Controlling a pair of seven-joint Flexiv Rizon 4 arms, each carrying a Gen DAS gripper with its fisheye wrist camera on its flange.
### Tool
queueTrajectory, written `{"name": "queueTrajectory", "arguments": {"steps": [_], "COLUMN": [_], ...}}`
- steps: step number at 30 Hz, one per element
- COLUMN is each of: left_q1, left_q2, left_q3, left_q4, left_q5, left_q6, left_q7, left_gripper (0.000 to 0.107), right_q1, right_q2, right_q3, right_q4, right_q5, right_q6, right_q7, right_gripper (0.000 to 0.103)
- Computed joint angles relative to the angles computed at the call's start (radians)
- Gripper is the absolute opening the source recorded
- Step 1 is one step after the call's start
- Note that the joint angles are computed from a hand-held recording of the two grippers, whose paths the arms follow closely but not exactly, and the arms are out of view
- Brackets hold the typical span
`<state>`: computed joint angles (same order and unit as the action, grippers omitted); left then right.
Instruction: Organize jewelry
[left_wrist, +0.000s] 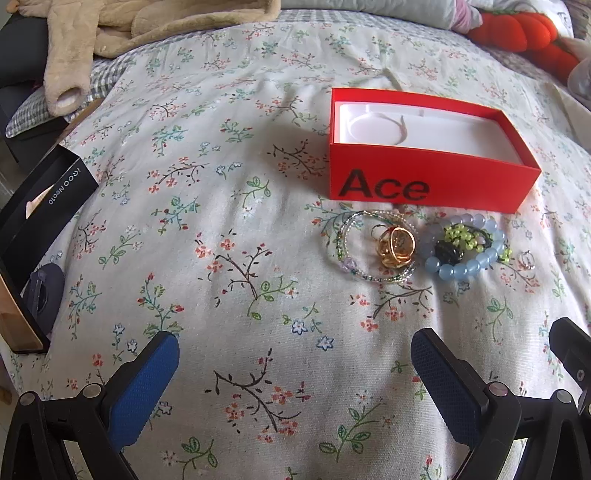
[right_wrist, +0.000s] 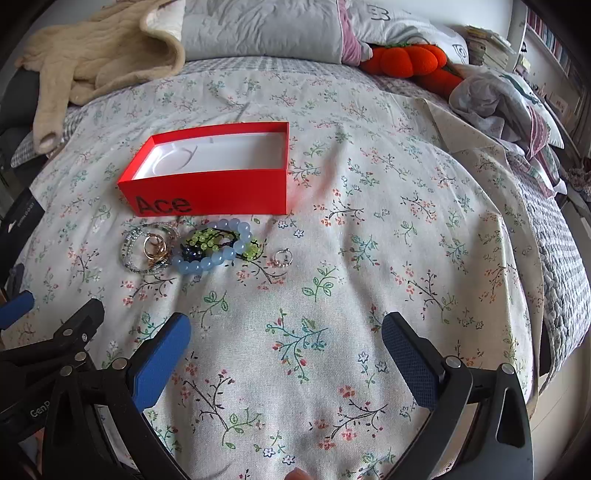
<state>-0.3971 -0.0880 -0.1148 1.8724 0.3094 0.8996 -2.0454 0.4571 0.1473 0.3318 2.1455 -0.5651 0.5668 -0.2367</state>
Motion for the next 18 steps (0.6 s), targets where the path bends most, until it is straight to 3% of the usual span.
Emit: {"name": "queueTrajectory", "arguments": {"steps": [18], "left_q1": [0.014], "left_q2": [0.011], "left_q3": [0.003], "left_q4": [0.012], "left_q5": [0.002], "left_q6": [0.014], "left_q7": [0.004], "left_gripper": [0.103], "right_q1": [0.004], "right_q2": [-0.001], "right_q3": [0.003], "right_q4": [-0.005], "right_q5": [-0.011], "right_q6": [-0.013], "right_q7": [0.015], "right_gripper": [0.103]}}
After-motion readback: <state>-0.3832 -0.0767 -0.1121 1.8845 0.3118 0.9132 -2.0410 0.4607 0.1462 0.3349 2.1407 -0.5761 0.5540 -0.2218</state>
